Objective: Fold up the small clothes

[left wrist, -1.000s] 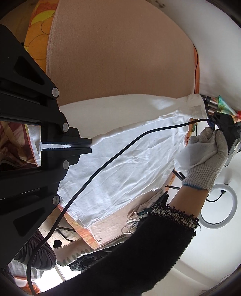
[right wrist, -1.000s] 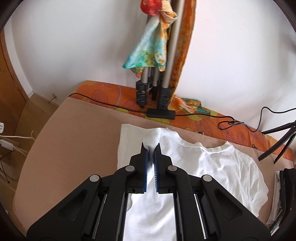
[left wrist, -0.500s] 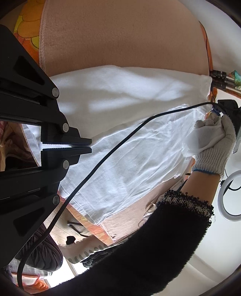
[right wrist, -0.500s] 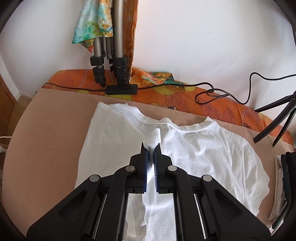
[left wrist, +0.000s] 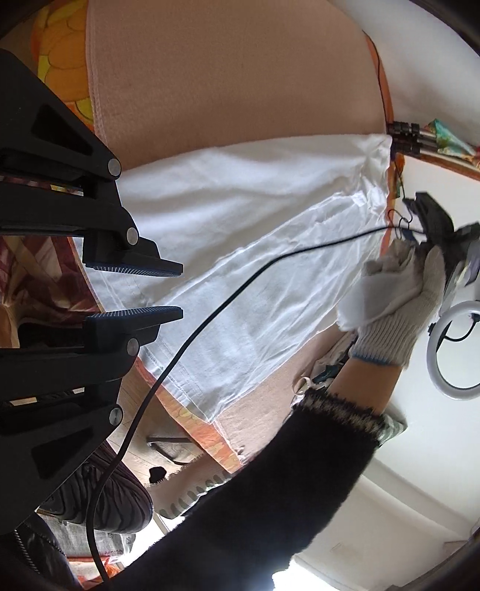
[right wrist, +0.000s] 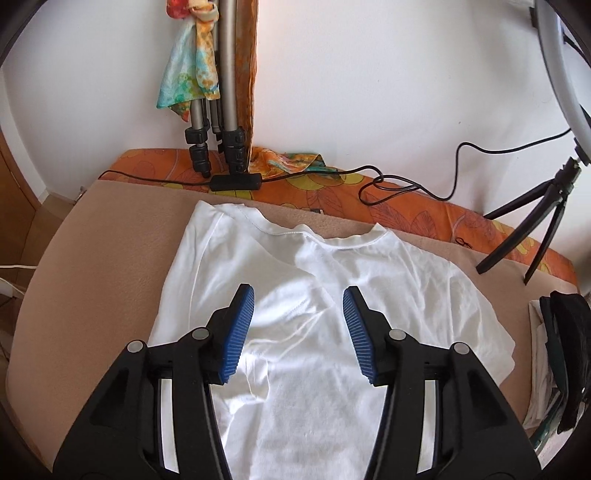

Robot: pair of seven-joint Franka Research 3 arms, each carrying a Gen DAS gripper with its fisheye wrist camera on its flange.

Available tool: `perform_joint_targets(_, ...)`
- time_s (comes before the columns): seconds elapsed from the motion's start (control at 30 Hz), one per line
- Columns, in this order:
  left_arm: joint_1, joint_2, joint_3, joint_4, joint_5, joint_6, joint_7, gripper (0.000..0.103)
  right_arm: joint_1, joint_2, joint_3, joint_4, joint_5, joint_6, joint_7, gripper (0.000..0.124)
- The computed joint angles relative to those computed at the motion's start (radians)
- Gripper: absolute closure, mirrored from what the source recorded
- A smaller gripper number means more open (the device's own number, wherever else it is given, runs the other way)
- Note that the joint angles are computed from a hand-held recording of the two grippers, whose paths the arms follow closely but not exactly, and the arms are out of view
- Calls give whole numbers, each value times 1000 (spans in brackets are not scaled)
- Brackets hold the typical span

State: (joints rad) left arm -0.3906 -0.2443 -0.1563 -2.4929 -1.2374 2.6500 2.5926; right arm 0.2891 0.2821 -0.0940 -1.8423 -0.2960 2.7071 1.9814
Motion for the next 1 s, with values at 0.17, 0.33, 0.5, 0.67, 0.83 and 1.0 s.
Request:
perform_joint_targets(0.17,13,-45,7,-54,-22,139,36,88,-71,-285,72,-332,210,90,-159,72)
perform_joint_targets(0.33,22,-24,39,-68,73,152,-74,88,-57,-564,104,-645,414,92,-309,72)
perform_joint_targets(0.5,30,-12,55,-70,99,89,-122,88,36,-762,89,-881,645,43,-440,75)
perform_joint_targets(0.67,36,-4,50,-73,139,21,-159,88,92,-850,100,-1000,779,17,-470,81)
perform_joint_targets(0.83,41,-3,43,-72,148,-29,-181,88,133,-874,121,-1052,841,45,-489,84)
perform_joint_targets(1.0,36,-1,34,-75,151,-17,-200,88,109,-869,162,-1049,808,38,-446,104)
